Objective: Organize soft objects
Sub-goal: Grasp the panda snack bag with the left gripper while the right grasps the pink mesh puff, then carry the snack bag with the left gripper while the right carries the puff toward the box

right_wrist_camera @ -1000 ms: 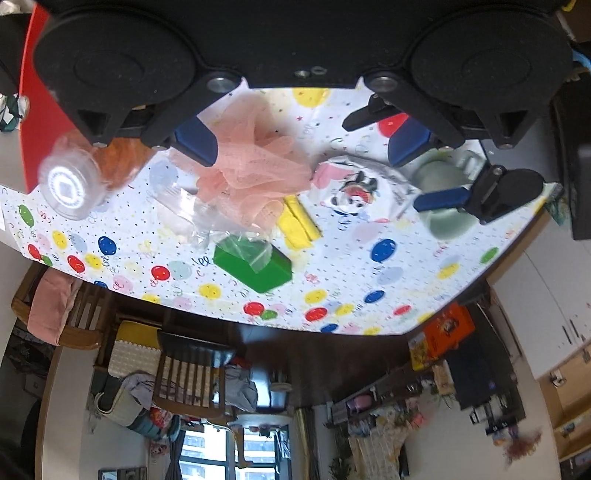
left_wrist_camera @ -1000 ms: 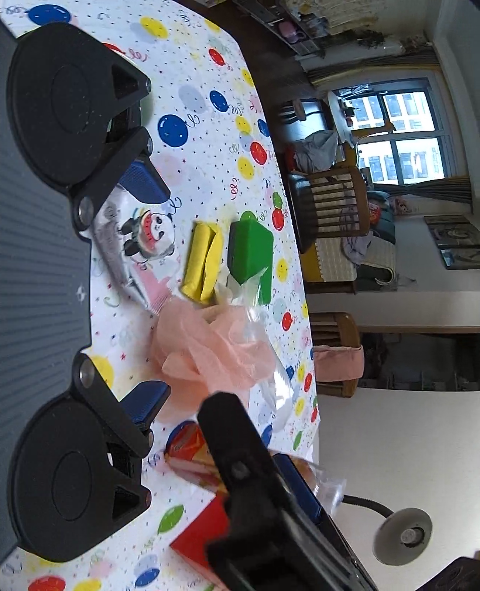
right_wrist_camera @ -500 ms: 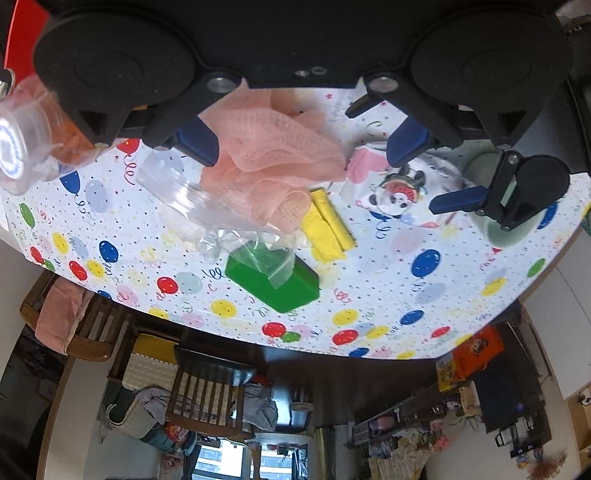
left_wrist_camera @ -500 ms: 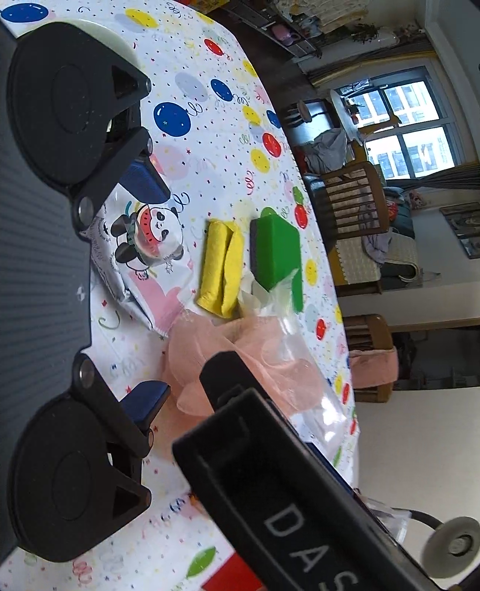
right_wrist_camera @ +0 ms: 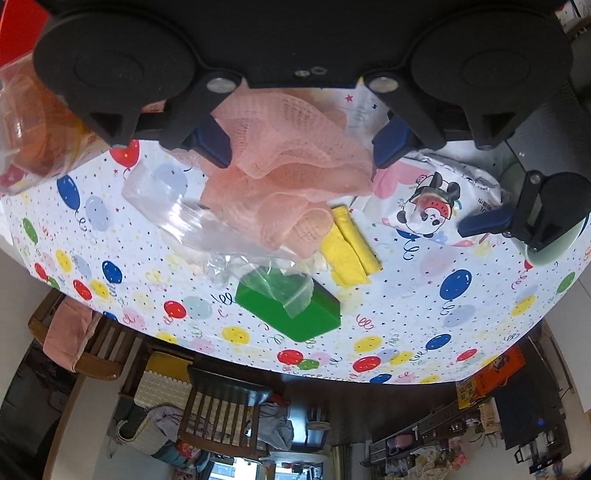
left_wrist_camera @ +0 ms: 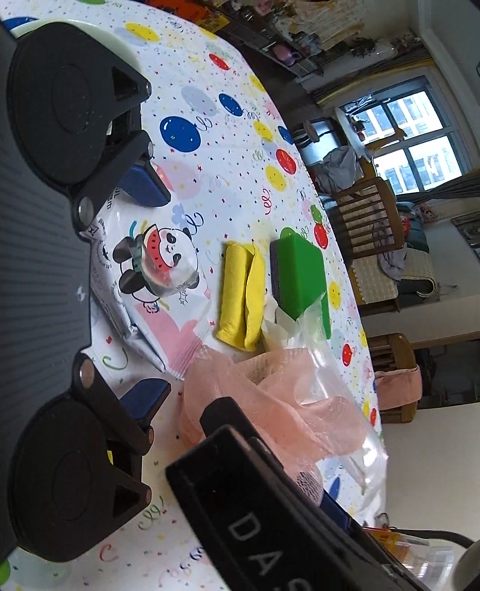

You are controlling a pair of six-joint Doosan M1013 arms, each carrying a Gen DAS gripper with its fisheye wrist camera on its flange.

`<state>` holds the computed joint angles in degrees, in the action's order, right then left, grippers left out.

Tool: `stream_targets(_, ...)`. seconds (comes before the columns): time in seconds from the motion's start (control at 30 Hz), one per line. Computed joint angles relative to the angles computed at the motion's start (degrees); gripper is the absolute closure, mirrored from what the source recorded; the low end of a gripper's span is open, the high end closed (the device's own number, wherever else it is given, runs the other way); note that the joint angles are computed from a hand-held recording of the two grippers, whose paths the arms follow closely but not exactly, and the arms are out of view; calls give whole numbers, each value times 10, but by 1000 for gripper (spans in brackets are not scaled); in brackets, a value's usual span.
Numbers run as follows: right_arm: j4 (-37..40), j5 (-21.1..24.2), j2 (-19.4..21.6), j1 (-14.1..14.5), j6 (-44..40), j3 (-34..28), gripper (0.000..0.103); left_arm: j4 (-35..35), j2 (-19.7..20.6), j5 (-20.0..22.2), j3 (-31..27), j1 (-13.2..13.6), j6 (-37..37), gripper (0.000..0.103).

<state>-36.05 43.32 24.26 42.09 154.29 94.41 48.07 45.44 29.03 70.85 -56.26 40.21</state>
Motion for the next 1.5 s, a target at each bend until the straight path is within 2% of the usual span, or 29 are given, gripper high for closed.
stream_targets(0.1,7,-2,1,-2,3,0,24,10,2,6,-2,-1,-3,5)
stream_targets(0.2,6,-3,0,-2,10,2,29,22,2,8,-2,1,-17,14)
stream_targets(0.33,1,-7,-2,-1,25,5,46,52,0,16,3,0,-40,26)
stream_targets(0.37,2,-8,-3,-1,28,6,49,64,-2,14,7,-1,-47,33)
stream_targets(0.4,1,-9,-4,0,31,6,52,81,-4,10,11,-2,-53,61)
stream_targets(0.43,-1,-10,-5,1,35,7,58,67,-7,-8,16,0,-33,74)
stream_targets(0.47,-2,-11,-6,2,38,8,63,49,-8,-12,15,0,-12,74)
stream_targets(0.53,-2,-16,-9,3,42,10,66,76,-6,4,13,-5,-24,75)
stream_targets(0.6,-6,-19,-11,5,46,11,70,56,-7,-2,14,-3,-12,76)
stream_targets(0.67,-8,-21,-14,8,47,13,81,69,-10,-10,19,-2,-27,80)
stream_targets(0.77,-17,-26,-21,13,55,17,91,107,-18,-19,29,-2,-68,84)
stream_targets(0.83,-34,-26,-26,18,69,20,95,109,-23,-29,32,0,-77,86)
stream_targets(1.03,-63,-32,-50,30,92,35,97,136,-41,-46,45,3,-132,92)
stream_targets(1.17,-76,-41,-69,37,113,49,97,156,-54,-58,54,6,-177,93)
stream_targets(1.5,-108,-48,-118,59,164,85,98,121,-90,-106,80,17,-202,94)
